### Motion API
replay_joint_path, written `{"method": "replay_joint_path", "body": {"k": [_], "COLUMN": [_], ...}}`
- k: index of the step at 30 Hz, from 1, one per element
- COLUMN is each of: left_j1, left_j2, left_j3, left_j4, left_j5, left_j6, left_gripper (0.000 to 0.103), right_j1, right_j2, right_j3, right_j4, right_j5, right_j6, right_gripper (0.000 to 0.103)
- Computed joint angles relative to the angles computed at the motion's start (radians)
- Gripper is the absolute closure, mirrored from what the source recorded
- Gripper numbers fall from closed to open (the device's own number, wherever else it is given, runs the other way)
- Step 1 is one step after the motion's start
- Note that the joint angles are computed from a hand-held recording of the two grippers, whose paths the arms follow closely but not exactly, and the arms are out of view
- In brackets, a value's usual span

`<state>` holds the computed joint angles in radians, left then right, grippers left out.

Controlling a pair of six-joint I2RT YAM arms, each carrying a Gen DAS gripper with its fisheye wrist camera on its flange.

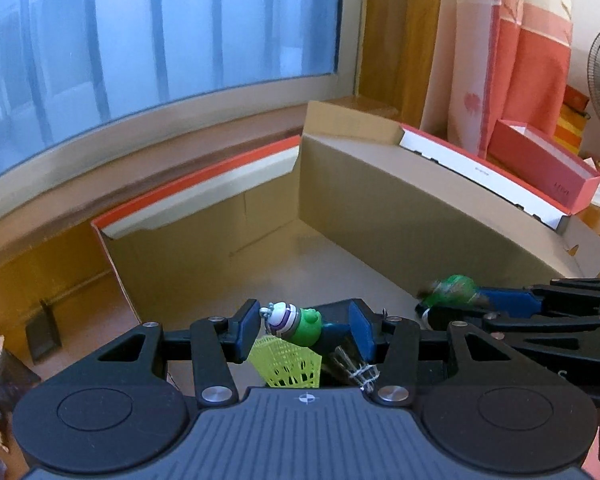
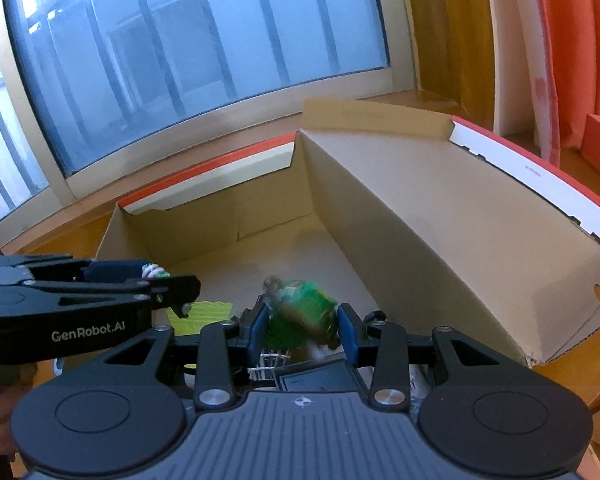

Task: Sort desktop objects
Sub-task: 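Open both grippers to drop the green toys into the box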

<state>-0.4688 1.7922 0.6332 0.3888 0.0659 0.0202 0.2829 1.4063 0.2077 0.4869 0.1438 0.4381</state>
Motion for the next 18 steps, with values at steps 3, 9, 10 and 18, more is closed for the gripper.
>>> {"method": "replay_joint_path", "body": {"k": [3,9,10,18], "left_j1": [0.002,-0.007,-0.008,-0.004], "left_j2": [0.005,-0.016,-0.019,-0.041], "left_j3": [0.004,-0.002,-0.001,0.002], "left_j4": [-0.009,-0.028,-0.037,-0.082], "left_j5": [0.001,-0.020,-0.026,-0.052], "left_j6": [-0.014,-0.021,-0.026,-0.051], "left_gripper": [0.053,0.042,0.039,0.027], "right_j1": [0.004,0.025,0.026,0.029], "right_j2": [-0.008,-0.033,-0.039,-0.088], "right_j3": [0.003,0.020,0.022,0.024], "right_j4": [-0.007,-0.075,-0.087,-0.160], "right_j5": [0.009,0.036,0.040,0.051], "right_j6": [-0.002,0.000,0.003,0.023], "right_gripper": [0.061,0.048,0.047,0.034]}}
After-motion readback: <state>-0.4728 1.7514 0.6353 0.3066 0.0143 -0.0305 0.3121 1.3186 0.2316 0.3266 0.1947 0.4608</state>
